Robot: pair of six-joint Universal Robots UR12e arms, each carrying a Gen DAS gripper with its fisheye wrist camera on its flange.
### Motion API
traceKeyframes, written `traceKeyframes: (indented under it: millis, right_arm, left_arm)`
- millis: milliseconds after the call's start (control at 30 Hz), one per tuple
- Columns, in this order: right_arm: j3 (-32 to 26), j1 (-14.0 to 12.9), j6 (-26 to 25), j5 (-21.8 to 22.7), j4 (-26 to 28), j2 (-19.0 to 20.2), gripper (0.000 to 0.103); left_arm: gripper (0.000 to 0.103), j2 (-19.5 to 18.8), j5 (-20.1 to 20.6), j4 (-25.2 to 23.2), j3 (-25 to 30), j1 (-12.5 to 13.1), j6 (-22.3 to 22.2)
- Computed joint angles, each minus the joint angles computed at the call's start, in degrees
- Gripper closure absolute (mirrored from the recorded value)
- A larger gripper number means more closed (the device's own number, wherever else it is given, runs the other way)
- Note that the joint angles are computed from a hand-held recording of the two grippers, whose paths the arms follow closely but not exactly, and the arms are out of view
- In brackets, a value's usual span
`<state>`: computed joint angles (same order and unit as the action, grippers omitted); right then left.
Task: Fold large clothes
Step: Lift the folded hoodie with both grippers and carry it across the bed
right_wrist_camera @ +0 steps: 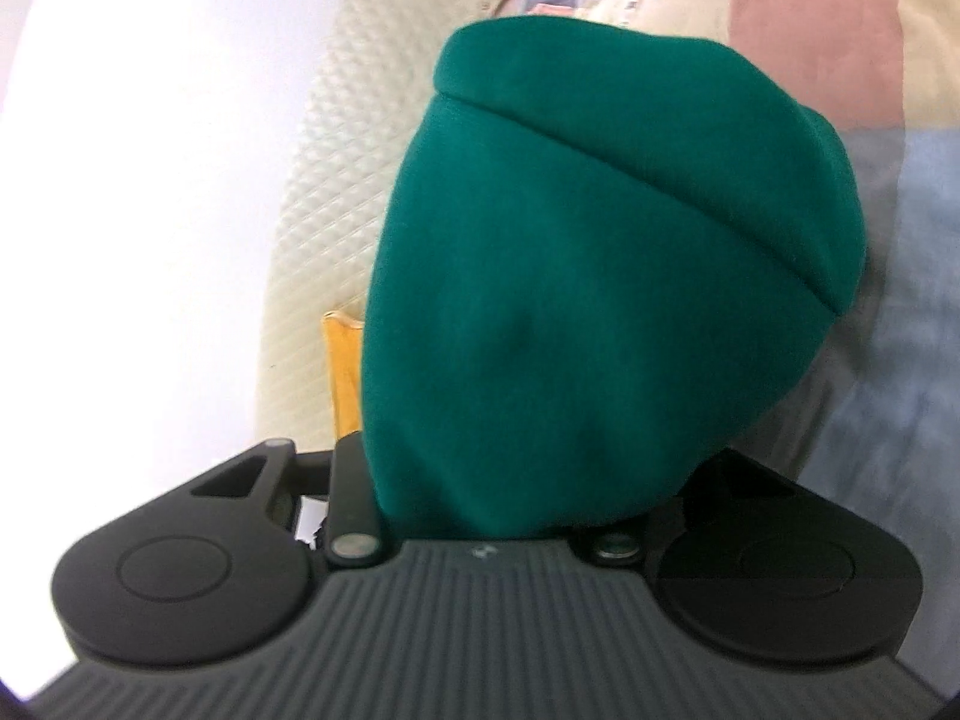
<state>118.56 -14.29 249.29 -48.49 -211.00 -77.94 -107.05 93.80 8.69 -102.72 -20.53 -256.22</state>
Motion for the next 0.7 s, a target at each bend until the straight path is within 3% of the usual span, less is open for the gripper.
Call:
traceKeyframes:
  millis: [233, 400, 700]
  right_arm:
    - [2.3, -1.8, -1.7, 3.0, -0.3, -3.3, 0.059]
    - [3.3, -3.4, -1.1, 3.8, -1.7, -5.4, 0.059]
    - [1.4, -7.4, -2.6, 5.7, -2.2, -7.7, 0.059]
  left_arm:
    - [0.052, 3.9, -3.3, 3.1, -4.9, 0.8, 1.5]
    - [0.052, 5.6, -5.3, 3.9, -5.5, 0.4, 3.0]
    - [0.052, 4.2, -9.0, 0.5, 0.8, -0.8, 5.9]
